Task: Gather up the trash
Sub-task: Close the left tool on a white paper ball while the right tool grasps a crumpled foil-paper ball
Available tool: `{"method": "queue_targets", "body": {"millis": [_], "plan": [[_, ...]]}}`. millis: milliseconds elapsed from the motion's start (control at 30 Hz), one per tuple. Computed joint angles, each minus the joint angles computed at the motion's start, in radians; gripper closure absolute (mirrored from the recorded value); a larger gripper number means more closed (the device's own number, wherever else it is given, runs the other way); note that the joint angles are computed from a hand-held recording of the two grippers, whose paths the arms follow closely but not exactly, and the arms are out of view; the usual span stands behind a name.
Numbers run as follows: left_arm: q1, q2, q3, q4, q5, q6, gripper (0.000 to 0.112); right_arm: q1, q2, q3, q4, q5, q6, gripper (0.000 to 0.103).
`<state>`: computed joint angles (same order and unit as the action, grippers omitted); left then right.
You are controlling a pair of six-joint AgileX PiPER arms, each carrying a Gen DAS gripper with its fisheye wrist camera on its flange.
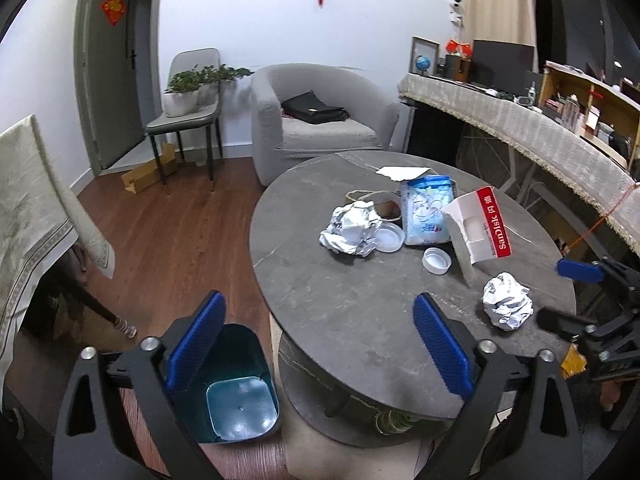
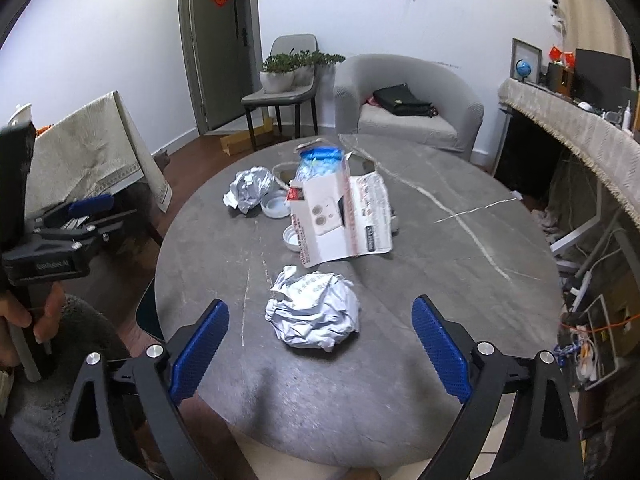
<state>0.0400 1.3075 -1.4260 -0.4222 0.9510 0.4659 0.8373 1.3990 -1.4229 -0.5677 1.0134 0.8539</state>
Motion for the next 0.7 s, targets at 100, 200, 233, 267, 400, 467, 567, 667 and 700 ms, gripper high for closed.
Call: {"method": "queue_targets", "body": {"millis": [100, 200, 233, 267, 400, 467, 567, 667, 700], "plan": [[-0.006, 0.038, -0.04, -0.01, 0.021, 0.021, 0.028, -0.016, 0.032, -0.015, 0.021, -0.018, -0.013, 0.019], [-0.013, 0.079, -0.077, -0.022, 0.037, 0.039, 0.029, -0.04, 0.062, -0.023, 0.049, -0.034, -0.035, 0.019], [-0.014, 0.092, -0.091, -0.028, 0.046, 0.047, 0.031, -0.049, 0.065, -0.022, 0.056, -0.04, -0.04, 0.02], [-0.019, 0.112, -0.109, -0.03, 0.054, 0.053, 0.033, -0.062, 0.069, -0.015, 0.072, -0.055, -0.044, 0.022], [-0.037, 0.166, -0.152, -0.017, 0.063, 0.07, 0.039, -0.085, 0.078, -0.006, 0.105, -0.077, -0.062, 0.035], [-0.044, 0.197, -0.181, -0.017, 0.074, 0.084, 0.041, -0.094, 0.087, -0.007, 0.114, -0.081, -0.066, 0.038], [-0.057, 0.248, -0.236, -0.019, 0.084, 0.108, 0.041, -0.106, 0.086, -0.005, 0.13, -0.091, -0.072, 0.042], [-0.068, 0.289, -0.275, -0.024, 0.084, 0.138, 0.041, -0.113, 0.081, 0.0, 0.138, -0.099, -0.074, 0.044], [-0.072, 0.299, -0.286, -0.025, 0.085, 0.143, 0.041, -0.113, 0.077, 0.005, 0.139, -0.103, -0.072, 0.044]]}}
